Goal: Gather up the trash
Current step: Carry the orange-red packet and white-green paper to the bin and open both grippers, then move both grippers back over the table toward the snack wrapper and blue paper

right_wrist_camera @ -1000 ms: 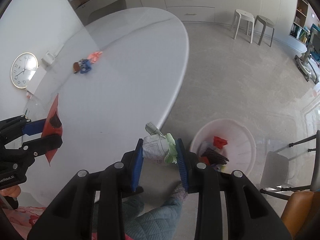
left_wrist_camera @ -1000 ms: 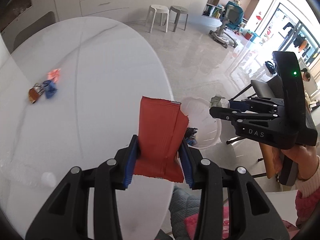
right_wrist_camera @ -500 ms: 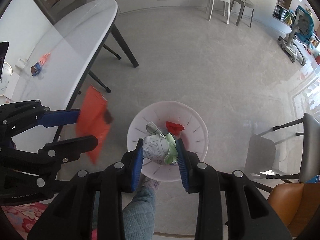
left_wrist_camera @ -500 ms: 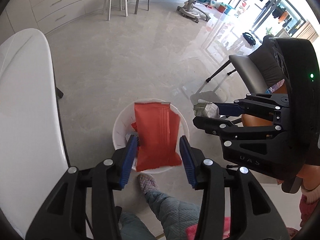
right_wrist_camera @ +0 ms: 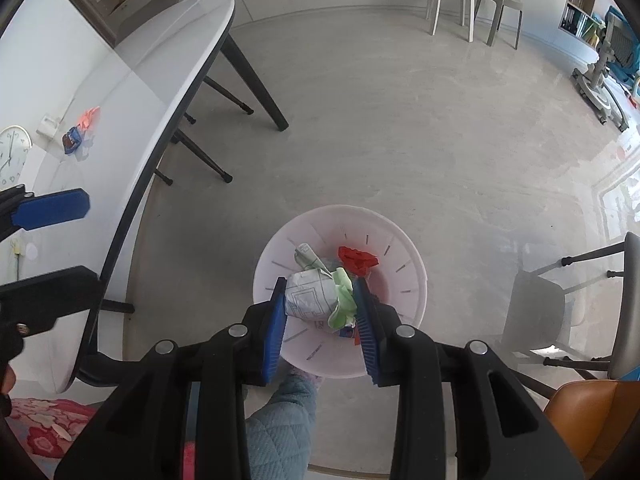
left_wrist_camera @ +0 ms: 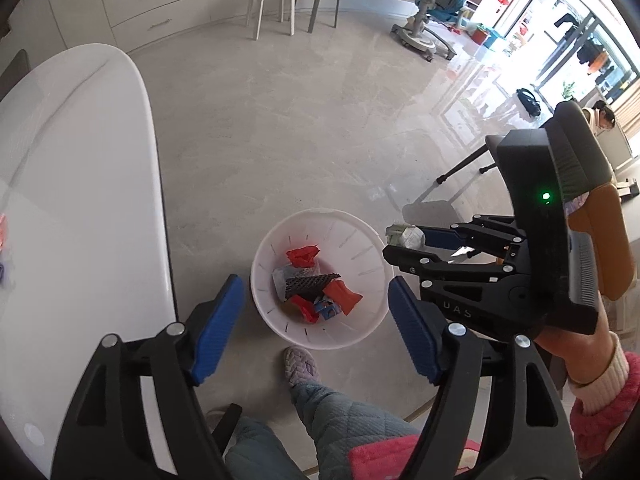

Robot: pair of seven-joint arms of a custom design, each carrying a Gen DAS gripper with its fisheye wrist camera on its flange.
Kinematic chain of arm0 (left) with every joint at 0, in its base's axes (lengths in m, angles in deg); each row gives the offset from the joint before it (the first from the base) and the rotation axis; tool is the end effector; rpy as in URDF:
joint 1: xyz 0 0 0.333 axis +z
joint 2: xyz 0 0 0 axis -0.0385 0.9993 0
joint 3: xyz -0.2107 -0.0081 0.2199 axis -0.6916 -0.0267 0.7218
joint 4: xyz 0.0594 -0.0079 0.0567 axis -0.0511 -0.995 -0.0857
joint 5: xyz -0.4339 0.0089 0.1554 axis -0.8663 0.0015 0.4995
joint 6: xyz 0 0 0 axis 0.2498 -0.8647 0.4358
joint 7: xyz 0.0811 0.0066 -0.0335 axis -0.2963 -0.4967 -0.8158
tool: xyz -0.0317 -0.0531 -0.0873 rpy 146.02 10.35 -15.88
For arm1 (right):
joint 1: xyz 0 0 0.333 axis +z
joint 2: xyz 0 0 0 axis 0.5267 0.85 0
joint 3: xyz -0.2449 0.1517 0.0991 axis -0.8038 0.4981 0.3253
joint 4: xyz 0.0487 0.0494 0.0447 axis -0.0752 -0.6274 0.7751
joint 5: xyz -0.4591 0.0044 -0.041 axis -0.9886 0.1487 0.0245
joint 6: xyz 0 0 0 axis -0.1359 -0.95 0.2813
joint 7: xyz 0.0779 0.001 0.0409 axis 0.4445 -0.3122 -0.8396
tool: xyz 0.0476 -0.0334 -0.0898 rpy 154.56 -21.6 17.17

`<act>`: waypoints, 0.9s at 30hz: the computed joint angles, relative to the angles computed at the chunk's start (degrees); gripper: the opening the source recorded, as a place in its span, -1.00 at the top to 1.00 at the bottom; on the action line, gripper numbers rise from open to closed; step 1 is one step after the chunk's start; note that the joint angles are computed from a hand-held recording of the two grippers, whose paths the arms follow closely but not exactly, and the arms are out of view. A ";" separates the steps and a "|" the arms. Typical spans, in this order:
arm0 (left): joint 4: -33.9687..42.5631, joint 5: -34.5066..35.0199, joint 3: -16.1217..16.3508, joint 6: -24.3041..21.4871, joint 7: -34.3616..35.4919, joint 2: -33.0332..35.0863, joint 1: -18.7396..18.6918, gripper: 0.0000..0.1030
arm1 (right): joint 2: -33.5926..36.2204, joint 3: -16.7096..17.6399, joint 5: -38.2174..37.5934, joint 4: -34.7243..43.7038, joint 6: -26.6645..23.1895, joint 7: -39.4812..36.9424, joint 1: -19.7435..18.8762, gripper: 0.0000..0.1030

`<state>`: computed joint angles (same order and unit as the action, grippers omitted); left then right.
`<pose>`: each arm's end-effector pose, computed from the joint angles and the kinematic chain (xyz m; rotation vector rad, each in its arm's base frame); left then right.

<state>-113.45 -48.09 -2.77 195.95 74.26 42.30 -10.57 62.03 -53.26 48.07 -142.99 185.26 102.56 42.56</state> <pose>0.6152 -0.2174 0.6061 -1.6881 2.5171 -0.5891 0.5966 0.1422 0.5385 -2.0972 1.7532 -0.0983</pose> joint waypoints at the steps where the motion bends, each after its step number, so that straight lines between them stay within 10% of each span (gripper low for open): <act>1: -0.43 0.30 0.01 0.17 -0.66 -0.69 0.04 -0.40 | 0.42 0.07 0.25 0.08 0.17 -0.13 0.13 0.25; 5: -1.69 0.71 0.77 0.12 -1.40 -2.62 0.61 -0.42 | 1.96 0.99 -3.63 1.06 0.49 2.41 0.30 -0.72; 27: -14.90 -0.69 10.41 3.75 2.64 -21.01 5.79 -0.83 | 5.40 7.17 -17.78 17.41 -2.11 22.03 8.05 -0.95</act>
